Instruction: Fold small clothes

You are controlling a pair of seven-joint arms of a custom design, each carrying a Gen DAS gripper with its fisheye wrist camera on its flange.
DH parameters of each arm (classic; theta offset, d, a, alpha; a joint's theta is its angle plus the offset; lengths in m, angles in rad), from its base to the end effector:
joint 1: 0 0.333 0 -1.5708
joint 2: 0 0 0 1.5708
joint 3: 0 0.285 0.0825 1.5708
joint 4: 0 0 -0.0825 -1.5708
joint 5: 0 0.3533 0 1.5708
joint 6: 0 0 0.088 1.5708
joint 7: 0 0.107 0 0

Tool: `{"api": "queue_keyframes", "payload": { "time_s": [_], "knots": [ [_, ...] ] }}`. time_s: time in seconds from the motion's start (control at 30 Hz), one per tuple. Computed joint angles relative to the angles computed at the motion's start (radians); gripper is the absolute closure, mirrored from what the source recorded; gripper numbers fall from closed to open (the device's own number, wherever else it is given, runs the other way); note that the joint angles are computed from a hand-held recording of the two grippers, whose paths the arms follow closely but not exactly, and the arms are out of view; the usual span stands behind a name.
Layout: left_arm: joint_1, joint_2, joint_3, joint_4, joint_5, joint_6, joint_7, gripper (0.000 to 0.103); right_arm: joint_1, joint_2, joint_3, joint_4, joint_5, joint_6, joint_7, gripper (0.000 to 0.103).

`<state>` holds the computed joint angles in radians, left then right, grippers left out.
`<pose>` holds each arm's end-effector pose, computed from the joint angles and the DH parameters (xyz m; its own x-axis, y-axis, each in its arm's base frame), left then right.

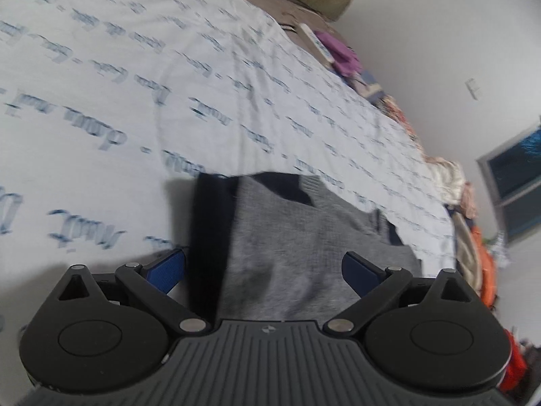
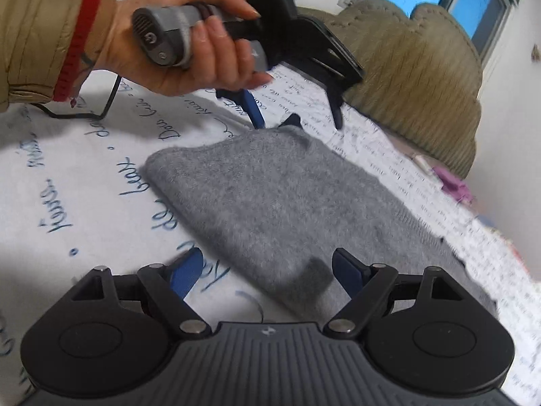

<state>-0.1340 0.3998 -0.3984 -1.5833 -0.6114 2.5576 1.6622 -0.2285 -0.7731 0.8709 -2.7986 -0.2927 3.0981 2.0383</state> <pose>0.6017 -0.2984 0.4693 -0.2481 -0.7484 0.6151 -0.9126 -0.0325 -0.4076 0.3005 0.2533 0.4265 0.3028 -0.8551 0.4209 -0.4520 -0.5177 -0.7264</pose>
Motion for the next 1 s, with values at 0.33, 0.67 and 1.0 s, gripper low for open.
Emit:
{"api": "queue_keyframes", "payload": {
  "time_s": [0.33,0.67,1.0],
  "knots": [
    [-0.002,0.157,-0.021,0.159,0.012,0.003,-0.02,0.039,-0.335,-0.04,0.285,0.145,-0.021,0.064,0.044,0.031],
    [-0.101,0.113,0.078,0.119,0.293,0.068,-0.273,0.09,-0.34,0.044,0.286,0.137,0.045,0.148,-0.057,0.092],
    [-0.306,0.042,0.22,0.204,0.844,-0.033,-0.666,0.091,-0.21,-0.023,0.152,-0.001,0.217,0.296,-0.115,0.097]
  ]
}}
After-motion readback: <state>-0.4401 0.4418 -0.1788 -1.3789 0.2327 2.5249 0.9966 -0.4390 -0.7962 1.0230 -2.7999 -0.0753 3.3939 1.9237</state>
